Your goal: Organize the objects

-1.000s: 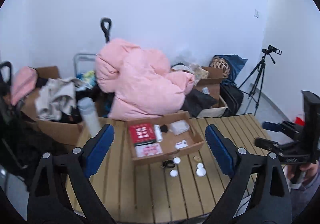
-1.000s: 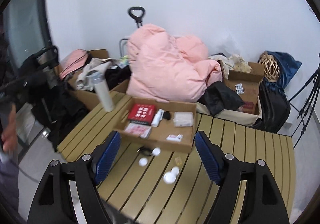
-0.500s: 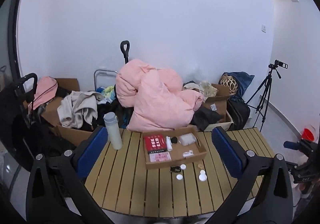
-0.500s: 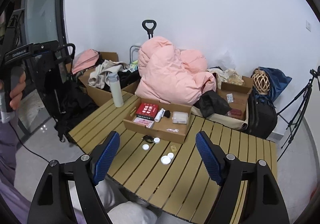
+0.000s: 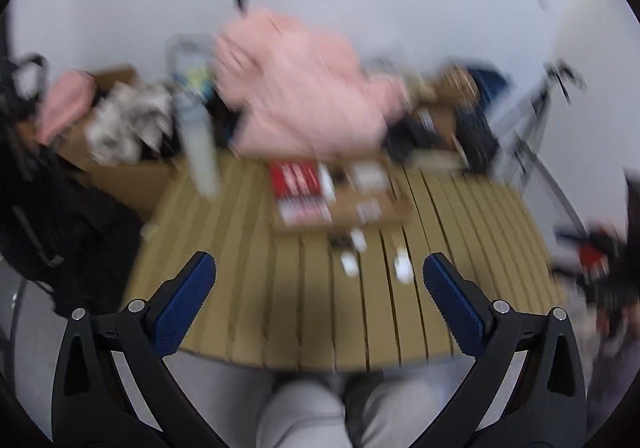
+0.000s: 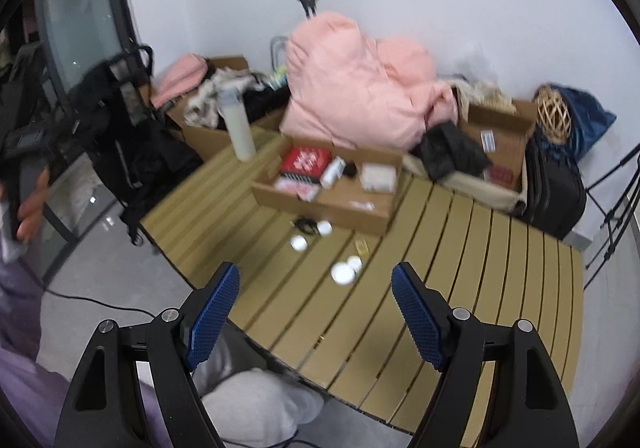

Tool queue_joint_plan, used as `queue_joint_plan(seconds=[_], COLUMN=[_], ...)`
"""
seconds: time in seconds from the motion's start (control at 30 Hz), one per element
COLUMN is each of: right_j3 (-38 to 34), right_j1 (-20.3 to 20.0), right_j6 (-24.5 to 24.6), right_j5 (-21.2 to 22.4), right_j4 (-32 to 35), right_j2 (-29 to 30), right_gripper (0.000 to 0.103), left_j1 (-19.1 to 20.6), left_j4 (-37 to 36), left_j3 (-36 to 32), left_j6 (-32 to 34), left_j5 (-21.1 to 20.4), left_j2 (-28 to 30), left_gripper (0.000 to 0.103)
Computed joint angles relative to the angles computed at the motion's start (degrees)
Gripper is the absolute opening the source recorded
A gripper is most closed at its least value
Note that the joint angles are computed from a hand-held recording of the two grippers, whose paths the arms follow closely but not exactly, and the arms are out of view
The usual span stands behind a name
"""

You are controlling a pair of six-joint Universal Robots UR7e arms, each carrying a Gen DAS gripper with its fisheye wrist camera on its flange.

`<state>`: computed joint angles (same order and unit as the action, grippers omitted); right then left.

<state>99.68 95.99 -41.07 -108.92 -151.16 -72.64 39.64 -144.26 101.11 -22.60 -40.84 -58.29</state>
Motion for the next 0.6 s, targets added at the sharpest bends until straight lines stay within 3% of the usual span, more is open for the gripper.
queue_joint_plan(seconds=[0.13, 0.23, 0.3, 0.4, 0.5, 0.6], right_j3=[1.0, -0.4, -2.1, -5.0, -8.8, -13.2], right_j1=[-4.1, -6.8, -8.2, -9.7, -10.7, -11.3], right_j6=[-1.8, -1.6, -1.3, -0.6, 0.9, 3.7], right_j5=[2.8, 2.5, 2.3, 1.5, 0.2, -1.8], right_j4=[-2.8, -6.1, -6.2, -7.2, -10.0, -10.0], right_j2=[4.0, 9.6, 12.8, 17.7, 22.7, 26.6], right_gripper=[0.082, 0.082, 0.082, 0.081, 0.069, 0.053], left_j1=[3.0, 6.9, 9.1, 12.1, 14.6, 16.9], left_j4=[-13.1, -18.5, -18.9, -21.0, -20.4, -16.8], left_j3=[5.7, 3.8, 0.5, -3.9, -10.2, -15.9], left_j6=[4.2, 7.7, 9.0, 13.2, 14.2, 13.1], left_j5=[-2.6, -4.6, -4.2, -8.2, -8.3, -10.1], left_j2=[6.0, 12.9, 16.9, 20.8, 25.5, 28.8], left_gripper=[0.103, 0.100, 0.082, 0.075, 0.072, 0.059])
